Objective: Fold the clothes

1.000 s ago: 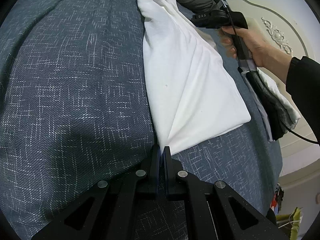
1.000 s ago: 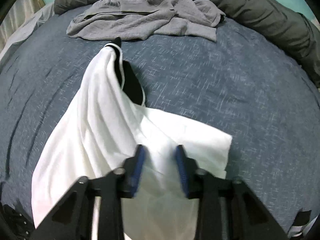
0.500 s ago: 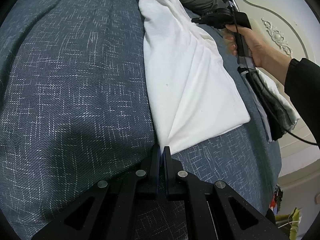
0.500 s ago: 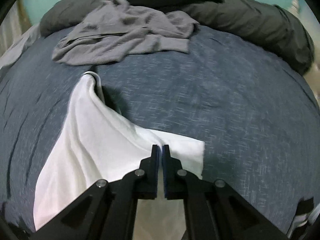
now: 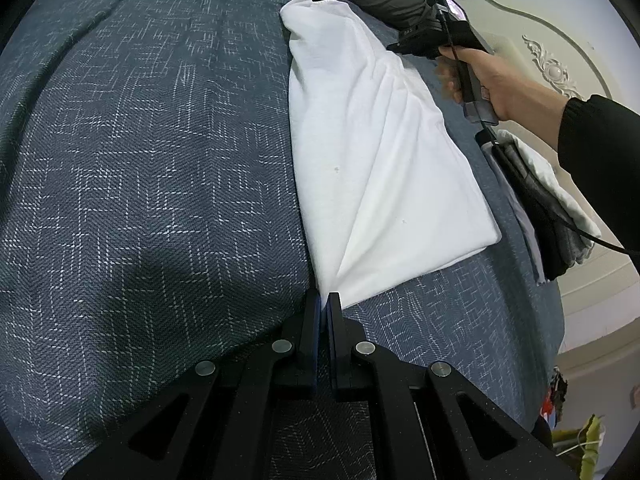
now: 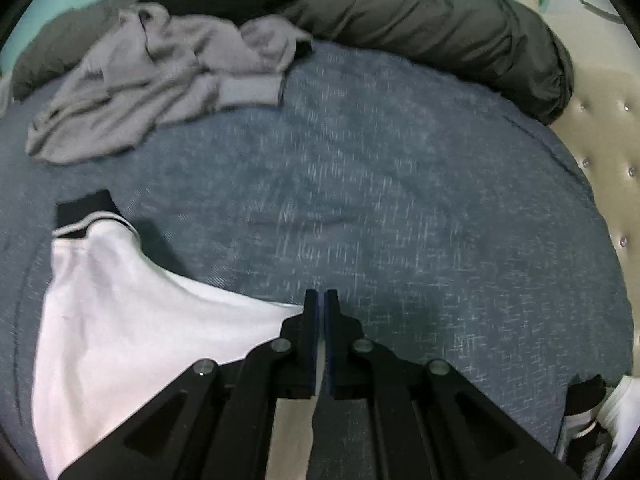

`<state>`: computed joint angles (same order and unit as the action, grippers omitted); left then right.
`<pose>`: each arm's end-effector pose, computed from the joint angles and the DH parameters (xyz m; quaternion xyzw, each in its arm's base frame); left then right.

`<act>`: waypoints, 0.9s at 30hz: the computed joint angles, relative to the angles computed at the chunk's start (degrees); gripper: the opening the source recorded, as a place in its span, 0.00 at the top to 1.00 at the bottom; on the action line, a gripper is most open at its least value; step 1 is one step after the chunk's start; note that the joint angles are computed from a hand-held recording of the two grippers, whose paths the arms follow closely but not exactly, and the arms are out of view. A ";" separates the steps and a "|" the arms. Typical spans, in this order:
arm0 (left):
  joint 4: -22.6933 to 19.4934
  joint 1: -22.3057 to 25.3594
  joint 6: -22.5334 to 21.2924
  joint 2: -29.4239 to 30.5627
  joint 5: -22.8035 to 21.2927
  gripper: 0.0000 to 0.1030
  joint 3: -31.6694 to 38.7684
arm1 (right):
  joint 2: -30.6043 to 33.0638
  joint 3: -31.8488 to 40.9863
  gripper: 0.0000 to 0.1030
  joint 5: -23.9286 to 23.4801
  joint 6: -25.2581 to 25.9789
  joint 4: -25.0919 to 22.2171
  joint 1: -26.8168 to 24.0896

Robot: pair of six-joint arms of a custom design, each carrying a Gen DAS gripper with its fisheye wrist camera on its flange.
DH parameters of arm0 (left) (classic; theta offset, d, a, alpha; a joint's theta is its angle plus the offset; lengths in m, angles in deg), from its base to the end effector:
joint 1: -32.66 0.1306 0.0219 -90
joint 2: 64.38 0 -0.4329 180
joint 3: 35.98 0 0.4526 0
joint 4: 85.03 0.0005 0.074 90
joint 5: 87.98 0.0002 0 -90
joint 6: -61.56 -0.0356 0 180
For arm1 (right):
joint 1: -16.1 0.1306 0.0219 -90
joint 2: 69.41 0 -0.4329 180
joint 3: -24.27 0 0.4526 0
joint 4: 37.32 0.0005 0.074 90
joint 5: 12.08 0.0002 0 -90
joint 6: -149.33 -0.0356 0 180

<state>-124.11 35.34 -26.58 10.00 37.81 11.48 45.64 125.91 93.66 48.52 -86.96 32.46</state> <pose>0.3512 -0.0049 0.2485 0.0270 0.9326 -0.2991 0.2000 0.6691 0.1858 0.3212 -0.0148 0.9637 -0.0752 0.2556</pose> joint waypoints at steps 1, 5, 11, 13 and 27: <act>-0.04 0.02 -0.02 -0.01 0.01 0.97 0.01 | 0.46 0.39 0.98 -0.72 0.15 -0.46 -0.15; 0.23 0.15 0.04 0.11 -0.03 0.97 -0.11 | -1.45 -1.96 0.92 -1.15 -1.64 1.11 -1.03; 0.26 0.02 0.09 -0.11 -0.34 0.97 -0.20 | -9.59 -12.26 0.62 -16.25 -7.85 11.02 -4.25; 0.27 0.02 0.08 -0.17 -0.39 0.97 -0.24 | -9.98 -13.06 0.62 -16.59 -5.82 8.88 -3.61; 0.49 -0.05 0.21 -0.06 -0.28 0.97 -0.28 | -8.99 -14.31 0.98 -8.39 -9.08 6.87 -4.18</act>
